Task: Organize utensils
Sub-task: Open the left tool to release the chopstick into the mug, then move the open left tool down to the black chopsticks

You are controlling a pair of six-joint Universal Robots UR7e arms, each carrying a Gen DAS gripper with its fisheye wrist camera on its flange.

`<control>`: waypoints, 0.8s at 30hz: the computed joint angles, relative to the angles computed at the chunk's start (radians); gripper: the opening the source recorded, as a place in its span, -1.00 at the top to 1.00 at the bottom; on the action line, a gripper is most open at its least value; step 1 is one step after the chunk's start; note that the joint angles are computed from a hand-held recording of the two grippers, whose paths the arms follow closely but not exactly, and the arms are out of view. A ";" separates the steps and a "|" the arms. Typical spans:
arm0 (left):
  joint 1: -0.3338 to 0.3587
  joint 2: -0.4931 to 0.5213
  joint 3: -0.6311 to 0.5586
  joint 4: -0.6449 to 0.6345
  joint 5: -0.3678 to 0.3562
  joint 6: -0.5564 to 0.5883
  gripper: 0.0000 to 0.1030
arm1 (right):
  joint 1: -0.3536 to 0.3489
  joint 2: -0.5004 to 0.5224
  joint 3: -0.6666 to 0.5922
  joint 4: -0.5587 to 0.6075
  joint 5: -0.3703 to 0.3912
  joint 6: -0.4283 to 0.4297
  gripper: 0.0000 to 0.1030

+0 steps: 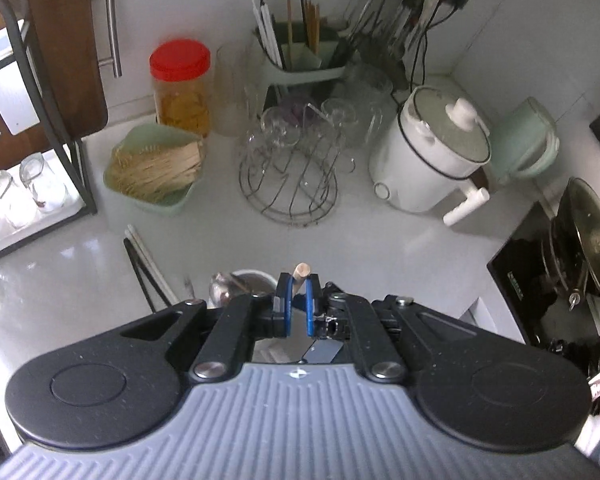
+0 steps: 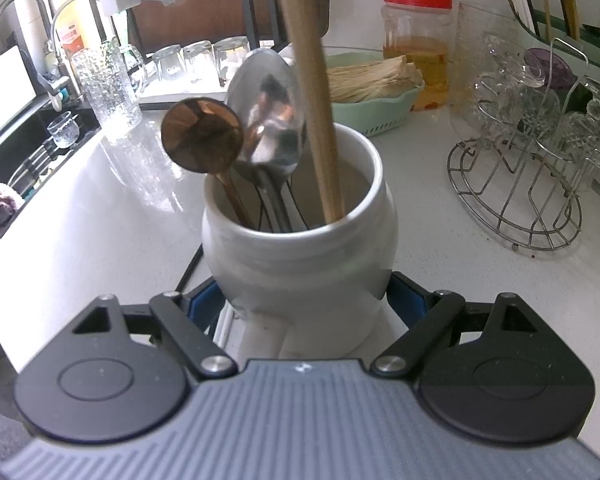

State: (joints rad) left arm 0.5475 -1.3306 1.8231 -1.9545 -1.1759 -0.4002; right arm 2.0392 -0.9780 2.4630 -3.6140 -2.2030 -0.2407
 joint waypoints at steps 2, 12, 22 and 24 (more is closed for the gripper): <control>0.003 0.004 -0.005 0.016 0.008 0.001 0.86 | 0.002 0.003 -0.001 -0.002 -0.004 0.005 -0.74; 0.006 -0.036 0.029 -0.025 0.004 0.008 0.61 | 0.017 0.018 -0.012 -0.001 -0.033 0.039 -0.74; 0.023 -0.176 0.152 -0.196 0.095 -0.007 0.43 | 0.031 0.044 -0.021 -0.028 -0.068 0.072 -0.73; 0.029 -0.201 0.182 -0.224 0.131 -0.004 0.43 | 0.039 0.053 -0.026 -0.032 -0.089 0.084 -0.74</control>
State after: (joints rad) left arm 0.5765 -1.5314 2.0055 -2.1789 -1.0454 -0.4041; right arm 2.0777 -0.9254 2.4369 -3.6458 -2.2923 -0.1563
